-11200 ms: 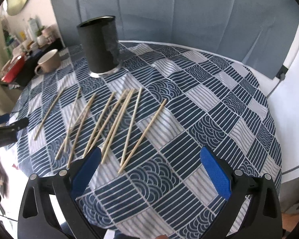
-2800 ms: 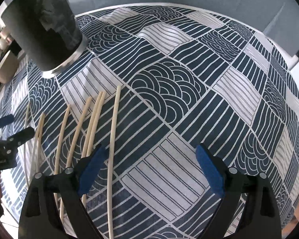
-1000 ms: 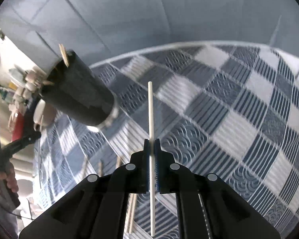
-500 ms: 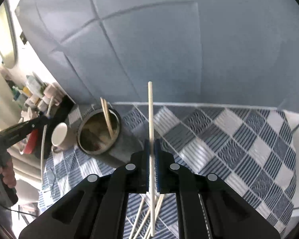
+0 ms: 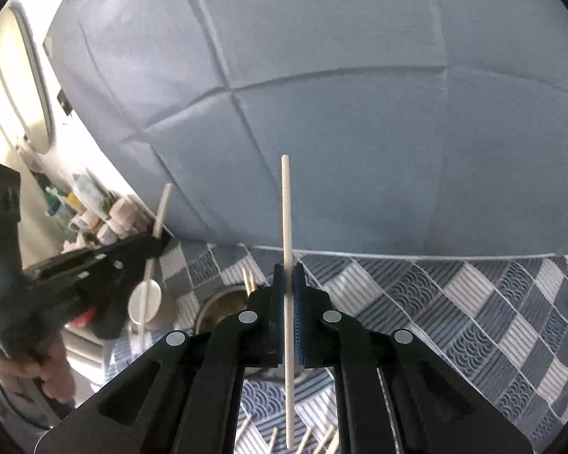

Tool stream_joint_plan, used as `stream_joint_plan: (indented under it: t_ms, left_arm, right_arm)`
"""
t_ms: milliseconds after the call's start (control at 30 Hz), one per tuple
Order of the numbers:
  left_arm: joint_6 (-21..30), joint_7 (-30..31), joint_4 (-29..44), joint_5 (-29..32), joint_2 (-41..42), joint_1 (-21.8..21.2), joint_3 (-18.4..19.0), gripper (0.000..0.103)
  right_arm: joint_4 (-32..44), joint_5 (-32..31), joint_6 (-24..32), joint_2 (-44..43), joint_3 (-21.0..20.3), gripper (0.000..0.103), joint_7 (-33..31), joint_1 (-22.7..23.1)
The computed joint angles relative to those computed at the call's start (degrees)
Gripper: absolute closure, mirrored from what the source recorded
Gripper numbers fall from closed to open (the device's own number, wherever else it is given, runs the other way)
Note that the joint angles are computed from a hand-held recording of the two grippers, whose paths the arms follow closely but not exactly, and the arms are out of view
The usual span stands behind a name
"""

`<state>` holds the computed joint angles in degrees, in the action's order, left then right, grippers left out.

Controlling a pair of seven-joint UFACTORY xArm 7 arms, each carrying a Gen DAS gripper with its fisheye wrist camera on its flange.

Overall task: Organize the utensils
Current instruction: 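Carry both held chopsticks up over the black holder, then open both tools to drop the chopsticks into the black holder, then move both open tools back down toward the remaining chopsticks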

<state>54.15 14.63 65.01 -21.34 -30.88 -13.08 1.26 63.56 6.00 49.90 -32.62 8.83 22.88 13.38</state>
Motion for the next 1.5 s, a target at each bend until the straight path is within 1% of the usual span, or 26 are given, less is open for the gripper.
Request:
stream_joint_plan:
  t_ms: [100,267,367,533,633,667,700,767,800,833,1000,1100,1200,1267,1300,1333,1367,1400,1433,1467,1500]
  left_arm:
    - [-0.8,0.8,0.3,-2.8,2.1,-0.9,1.0,0.098]
    - [-6.2,3.3,-0.9,-6.1,4.3,-1.5,1.5,0.098]
    - [-8.7,4.2,-1.3,-9.2,5.7,-2.0,2.3,0.098]
    - [-13.7,5.5,-3.4,-12.5,6.3,-2.4,2.4,0.098]
    - [-18.4,6.8,-5.9,-13.3,5.6,-2.8,1.9,0.098]
    - [-21.0,6.7,-7.2,-13.3,5.2,-2.8,1.3,0.098]
    - [-22.5,7.1,-8.1,-13.6,4.9,-3.3,1.4,0.098]
    - [-25.3,10.4,-10.2,-15.4,4.2,-5.6,2.5,0.098]
    - [-26.1,11.5,-11.1,-15.5,3.9,-6.3,2.7,0.098]
    - [-25.9,12.2,-11.6,-15.5,3.6,-6.8,3.1,0.098]
    - [-24.5,10.0,-13.7,-15.0,2.4,-6.9,3.0,0.098]
    - [-24.1,9.1,-14.3,-14.9,1.2,-6.9,3.5,0.097]
    - [-23.6,7.5,-14.0,-13.5,0.2,-6.1,3.3,0.093]
    - [-23.1,6.5,-13.9,-12.9,-0.9,-5.8,3.5,0.086]
    - [-23.0,6.2,-14.0,-12.6,-1.4,-5.8,3.5,0.085]
    - [-23.2,5.6,-14.1,-12.1,-2.0,-5.6,3.3,0.08]
    - [-23.2,5.1,-14.3,-11.5,-2.8,-5.3,3.2,0.073]
    - [-22.7,4.7,-14.4,-11.1,-3.3,-5.4,3.4,0.07]
    - [-22.1,4.1,-14.5,-10.5,-3.9,-5.1,3.5,0.066]
    - [-22.0,3.8,-14.8,-10.0,-4.6,-5.0,3.5,0.065]
    - [-21.6,3.5,-14.7,-9.4,-5.0,-4.8,3.6,0.063]
  right_arm:
    - [0.6,0.2,-2.1,2.1,0.0,0.098,-0.2,0.2]
    - [1.4,1.6,-5.8,6.1,-0.6,0.098,-1.4,1.2]
    - [0.2,4.1,-10.4,7.5,-1.4,0.098,-2.8,2.7]
    - [-2.9,6.6,-19.3,8.8,-1.7,0.098,-5.4,4.8]
    - [-5.3,8.4,-24.4,8.9,-2.1,0.098,-6.8,6.3]
    - [-6.3,8.6,-25.9,8.8,-2.1,0.098,-7.0,6.5]
    - [-7.1,8.5,-27.0,8.7,-1.9,0.098,-6.8,6.5]
    - [-8.6,9.2,-28.9,8.8,-2.3,0.097,-7.0,7.2]
    - [-9.4,9.7,-29.6,8.6,-2.8,0.097,-7.3,7.7]
    - [-10.4,10.6,-30.1,8.3,-3.4,0.097,-7.9,8.5]
    - [-14.3,12.9,-29.7,5.8,-4.8,0.095,-9.1,10.2]
    - [-16.0,12.9,-29.7,3.8,-4.4,0.095,-8.1,9.7]
    - [-15.8,12.1,-28.2,2.7,-4.1,0.094,-6.7,8.9]
    - [-15.3,10.6,-27.1,1.7,-3.1,0.094,-5.1,7.4]
    - [-15.4,10.2,-26.9,1.1,-2.9,0.094,-4.5,7.1]
    - [-15.2,10.0,-26.5,0.6,-2.8,0.092,-3.9,7.0]
    - [-15.1,9.5,-26.1,0.3,-2.6,0.086,-3.3,6.6]
    - [-15.0,8.7,-25.5,-0.2,-2.1,0.081,-2.4,6.0]
    - [-14.9,7.8,-24.9,-0.8,-1.5,0.071,-1.3,5.1]
    - [-14.9,6.6,-24.2,-1.5,-0.6,0.062,0.0,4.1]
    - [-14.9,5.7,-23.6,-2.1,-0.1,0.059,0.9,3.6]
